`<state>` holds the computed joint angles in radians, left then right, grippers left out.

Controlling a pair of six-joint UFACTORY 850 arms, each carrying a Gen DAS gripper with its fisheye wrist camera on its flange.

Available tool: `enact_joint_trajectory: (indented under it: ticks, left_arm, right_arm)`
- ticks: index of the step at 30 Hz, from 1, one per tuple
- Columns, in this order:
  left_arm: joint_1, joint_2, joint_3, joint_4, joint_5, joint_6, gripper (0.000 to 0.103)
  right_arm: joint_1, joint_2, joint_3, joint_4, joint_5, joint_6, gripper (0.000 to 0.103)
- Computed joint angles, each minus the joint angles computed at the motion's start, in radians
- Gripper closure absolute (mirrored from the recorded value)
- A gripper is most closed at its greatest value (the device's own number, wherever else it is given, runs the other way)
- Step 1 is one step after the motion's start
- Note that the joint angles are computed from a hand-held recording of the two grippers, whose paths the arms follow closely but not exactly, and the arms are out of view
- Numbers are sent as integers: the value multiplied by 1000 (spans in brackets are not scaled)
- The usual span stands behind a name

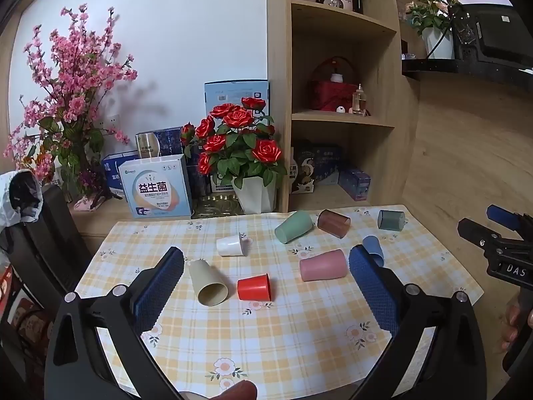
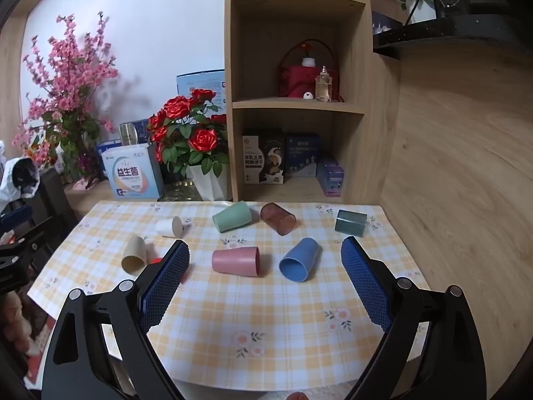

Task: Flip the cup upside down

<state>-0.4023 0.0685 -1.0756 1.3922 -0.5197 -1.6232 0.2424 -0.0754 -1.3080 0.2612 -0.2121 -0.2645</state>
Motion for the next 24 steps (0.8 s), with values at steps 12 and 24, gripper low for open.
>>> enact_joint_trajectory:
  ticks: [12, 24]
  left_arm:
    - [-19, 0, -5, 12, -18, -12, 6]
    - [-5, 7, 1, 15, -7, -20, 6]
  right_arm:
    - [-15, 3, -6, 59, -4, -53, 13]
    - [-6, 1, -8, 13, 0, -9, 13]
